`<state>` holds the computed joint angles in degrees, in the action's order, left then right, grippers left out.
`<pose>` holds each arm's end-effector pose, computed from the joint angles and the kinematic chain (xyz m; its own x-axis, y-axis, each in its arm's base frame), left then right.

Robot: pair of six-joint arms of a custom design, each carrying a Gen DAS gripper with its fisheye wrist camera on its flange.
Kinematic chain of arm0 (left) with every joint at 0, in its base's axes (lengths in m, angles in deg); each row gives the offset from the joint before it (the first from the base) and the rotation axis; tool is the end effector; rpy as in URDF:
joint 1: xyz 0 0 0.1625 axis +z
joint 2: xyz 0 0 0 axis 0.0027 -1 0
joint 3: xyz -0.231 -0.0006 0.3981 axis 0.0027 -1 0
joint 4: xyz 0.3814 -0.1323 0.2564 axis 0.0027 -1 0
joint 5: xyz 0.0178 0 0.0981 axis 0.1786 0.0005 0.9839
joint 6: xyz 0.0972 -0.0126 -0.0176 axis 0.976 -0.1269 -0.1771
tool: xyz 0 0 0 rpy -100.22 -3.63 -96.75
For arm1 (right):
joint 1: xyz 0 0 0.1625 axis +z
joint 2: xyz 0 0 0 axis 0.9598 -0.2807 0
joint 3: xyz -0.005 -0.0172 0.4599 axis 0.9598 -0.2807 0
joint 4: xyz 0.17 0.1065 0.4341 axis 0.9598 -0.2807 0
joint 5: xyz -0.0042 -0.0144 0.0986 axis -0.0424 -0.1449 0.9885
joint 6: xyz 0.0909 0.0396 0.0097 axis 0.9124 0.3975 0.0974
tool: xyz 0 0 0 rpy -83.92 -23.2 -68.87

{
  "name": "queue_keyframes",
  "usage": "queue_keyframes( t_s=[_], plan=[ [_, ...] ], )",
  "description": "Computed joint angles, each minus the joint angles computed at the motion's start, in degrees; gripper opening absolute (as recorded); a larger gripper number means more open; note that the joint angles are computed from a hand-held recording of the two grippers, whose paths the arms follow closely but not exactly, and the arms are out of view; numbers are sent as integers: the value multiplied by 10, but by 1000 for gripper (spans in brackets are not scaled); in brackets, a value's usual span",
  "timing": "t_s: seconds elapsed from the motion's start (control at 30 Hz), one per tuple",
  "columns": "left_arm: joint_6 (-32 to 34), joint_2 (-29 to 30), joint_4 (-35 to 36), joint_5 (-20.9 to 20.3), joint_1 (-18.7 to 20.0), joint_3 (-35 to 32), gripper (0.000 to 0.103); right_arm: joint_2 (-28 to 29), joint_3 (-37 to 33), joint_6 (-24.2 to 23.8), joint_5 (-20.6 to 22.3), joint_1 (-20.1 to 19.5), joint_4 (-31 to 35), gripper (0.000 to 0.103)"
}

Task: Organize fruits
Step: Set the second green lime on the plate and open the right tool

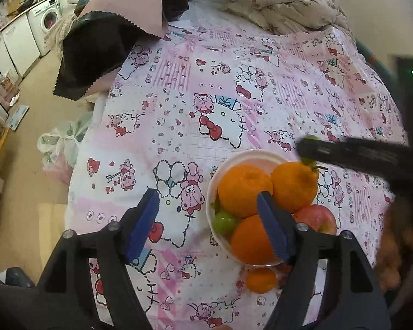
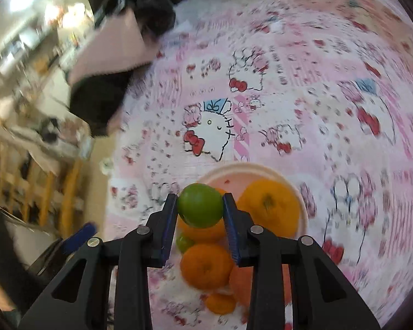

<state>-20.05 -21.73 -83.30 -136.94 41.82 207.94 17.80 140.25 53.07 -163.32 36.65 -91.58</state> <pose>-0.2543 -0.4862 0.2363 -0.7673 0.3208 -0.5554 0.4871 0.8547 -0.1793 0.2745 -0.5133 0.1933 -0.8987 0.2086 0.3858 0.0179 0.8964 -0.4430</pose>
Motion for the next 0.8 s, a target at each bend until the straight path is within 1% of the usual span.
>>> queue_keyframes(
  t_s=[0.07, 0.13, 0.2, 0.23, 0.3, 0.37, 0.47, 0.6, 0.63, 0.67, 0.7, 0.8],
  plan=[
    [1, 2, 9, -5, 4, -8, 71, 31, -41, -4, -21, -11, 64, 35],
    [-3, 4, 13, -6, 7, -13, 71, 50, -68, 0, -37, -20, 111, 35],
    [-10, 3, 17, -8, 10, -17, 71, 69, -94, 4, -28, -34, 168, 35],
    [-15, 4, 19, -11, 12, -20, 71, 77, -103, 1, -31, -35, 188, 35],
    [-24, 6, 26, -20, 17, -29, 71, 101, -126, 0, -58, -33, 242, 35],
    [-27, 9, 28, -27, 19, -34, 71, 115, -139, 9, -75, -33, 273, 35],
    [-28, 10, 25, -31, 18, -39, 71, 123, -145, 15, -92, -30, 293, 36],
    [-26, 9, 24, -32, 16, -40, 71, 116, -140, 21, -92, -28, 292, 37],
    [-26, 9, 24, -31, 16, -39, 71, 111, -138, 22, -91, -26, 290, 40],
    [-27, 9, 25, -31, 16, -40, 71, 106, -135, 23, -92, -23, 289, 53],
    [-28, 8, 25, -30, 16, -39, 71, 101, -131, 23, -95, -18, 284, 64],
    [-29, 5, 26, -29, 17, -37, 71, 82, -116, 24, -101, -7, 267, 65]
  ],
)
